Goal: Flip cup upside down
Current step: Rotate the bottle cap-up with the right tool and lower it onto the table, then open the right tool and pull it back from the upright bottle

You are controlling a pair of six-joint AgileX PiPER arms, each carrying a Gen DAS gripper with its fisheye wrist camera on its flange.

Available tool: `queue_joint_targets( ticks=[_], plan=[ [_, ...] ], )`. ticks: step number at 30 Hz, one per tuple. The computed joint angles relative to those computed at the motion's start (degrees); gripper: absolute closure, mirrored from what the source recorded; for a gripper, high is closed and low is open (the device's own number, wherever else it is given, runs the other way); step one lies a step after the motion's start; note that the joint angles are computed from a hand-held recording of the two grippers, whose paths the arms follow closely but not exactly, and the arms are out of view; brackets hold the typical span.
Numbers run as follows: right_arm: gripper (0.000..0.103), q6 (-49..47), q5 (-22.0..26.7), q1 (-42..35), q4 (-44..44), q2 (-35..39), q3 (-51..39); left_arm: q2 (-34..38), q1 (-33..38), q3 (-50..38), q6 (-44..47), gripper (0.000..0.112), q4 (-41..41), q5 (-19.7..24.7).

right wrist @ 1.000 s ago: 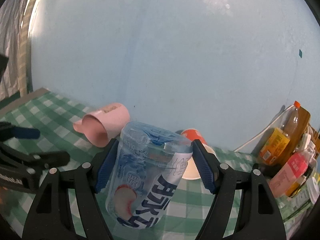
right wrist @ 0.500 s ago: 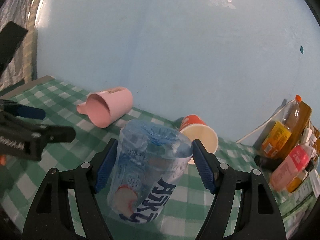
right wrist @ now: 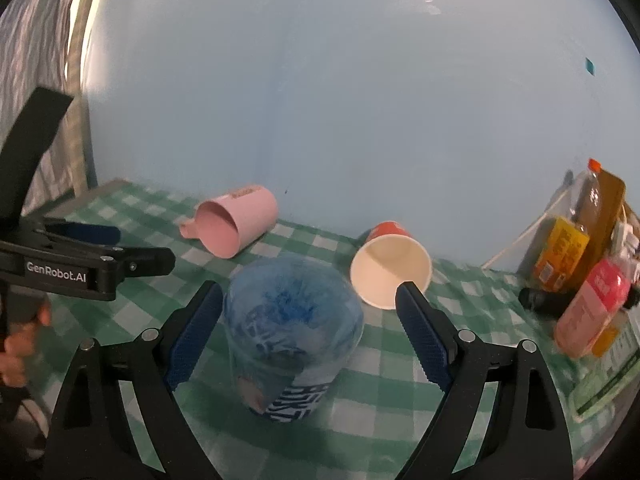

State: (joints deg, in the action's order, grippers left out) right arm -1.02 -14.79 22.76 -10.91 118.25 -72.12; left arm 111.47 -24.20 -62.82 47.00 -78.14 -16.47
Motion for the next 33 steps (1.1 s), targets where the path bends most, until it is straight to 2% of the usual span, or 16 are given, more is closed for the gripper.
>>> queue_joint_targets(
  ticks=[4,10,14,22,27,33],
  plan=[
    [0.016,10.7,-3.7,-2.5,-10.0,-4.7,6.6,-2.5,-2.7,2.4,-4.0,0.013,4.0,-2.7],
    [0.015,15.6,-8.3,-4.9,-14.2,-10.2,14.9,-5.8,-9.4,6.5,-6.9,0.012,8.0,-9.6],
    [0.015,19.3,-9.4,-6.3,-17.3,-12.7,18.3,-6.9,-13.5,9.7,-10.9,0.010,11.3,-13.6],
    [0.015,20.1,-13.7,-8.1,-17.6,-16.1,25.6,-7.2,-22.2,14.2,-12.4,0.010,10.9,-24.5],
    [0.015,18.9,-15.8,-8.3,-15.5,-17.5,28.8,-6.9,-25.7,16.7,-15.1,0.010,11.2,-28.7],
    [0.015,11.0,-21.7,-7.2,-7.3,-18.0,34.0,-4.6,-29.4,18.0,-17.6,0.010,11.1,-34.7]
  ],
)
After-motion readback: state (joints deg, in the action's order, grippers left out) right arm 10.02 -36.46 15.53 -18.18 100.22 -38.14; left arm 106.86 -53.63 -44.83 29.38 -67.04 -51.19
